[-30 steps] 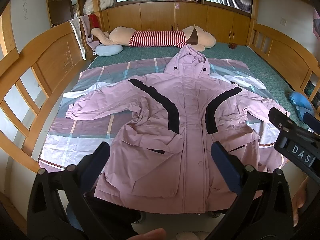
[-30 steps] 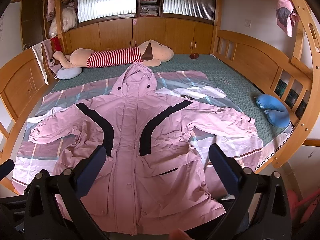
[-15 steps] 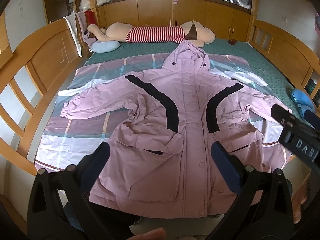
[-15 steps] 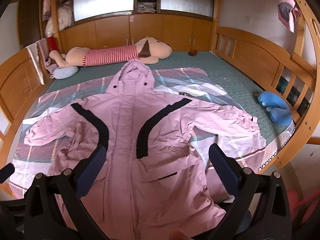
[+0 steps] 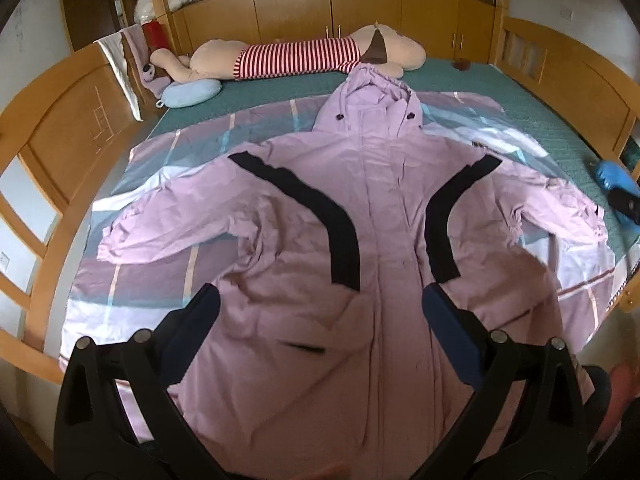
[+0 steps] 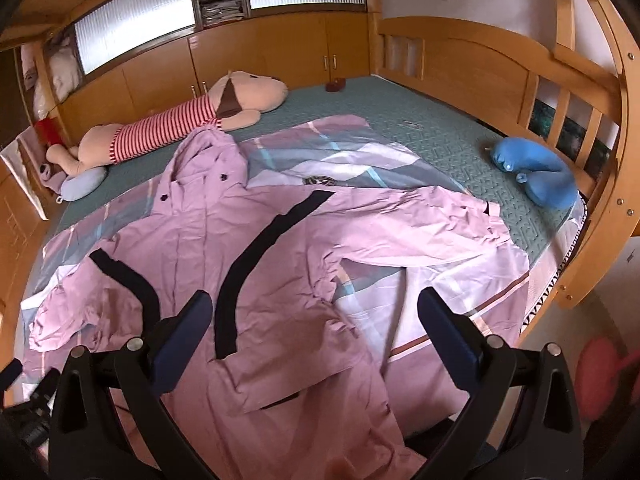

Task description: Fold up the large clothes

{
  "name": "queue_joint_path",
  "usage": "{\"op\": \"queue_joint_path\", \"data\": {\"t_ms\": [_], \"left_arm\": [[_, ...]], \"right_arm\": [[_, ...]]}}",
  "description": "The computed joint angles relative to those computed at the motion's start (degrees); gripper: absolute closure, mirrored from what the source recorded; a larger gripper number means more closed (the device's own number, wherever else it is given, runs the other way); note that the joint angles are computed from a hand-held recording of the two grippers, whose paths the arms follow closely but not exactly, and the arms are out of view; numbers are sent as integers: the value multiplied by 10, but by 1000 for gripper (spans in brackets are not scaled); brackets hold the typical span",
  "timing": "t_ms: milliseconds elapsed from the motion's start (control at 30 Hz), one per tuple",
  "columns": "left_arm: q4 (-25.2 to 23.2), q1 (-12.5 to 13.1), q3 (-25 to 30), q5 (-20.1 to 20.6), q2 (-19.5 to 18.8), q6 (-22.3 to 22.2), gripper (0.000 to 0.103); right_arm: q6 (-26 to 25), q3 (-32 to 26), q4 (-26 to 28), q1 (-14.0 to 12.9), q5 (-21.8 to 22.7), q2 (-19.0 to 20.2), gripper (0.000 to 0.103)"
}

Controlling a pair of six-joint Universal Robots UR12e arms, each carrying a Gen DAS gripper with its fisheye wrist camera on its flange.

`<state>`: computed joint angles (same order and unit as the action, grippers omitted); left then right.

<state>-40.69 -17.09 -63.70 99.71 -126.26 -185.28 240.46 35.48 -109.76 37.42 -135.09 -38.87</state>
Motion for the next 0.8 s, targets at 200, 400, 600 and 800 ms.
{"op": "queue_joint_path", "data": {"t_ms": [200,400,600,800], "left_arm": [[29,6,20,-18,-20,-7,2],[78,6,77,1,-74,40,2],[22,22,142,-33,-131,-3,21],[-65,34,176,-65,-161,-38,10]], "right_arm": [[-24,48,-83,-21,53,-15,1],[88,201,-221,-71,81,-76,1],[200,366,-363,-127,113,-126,9],[219,407,-353,-168,175,-140,10]]}}
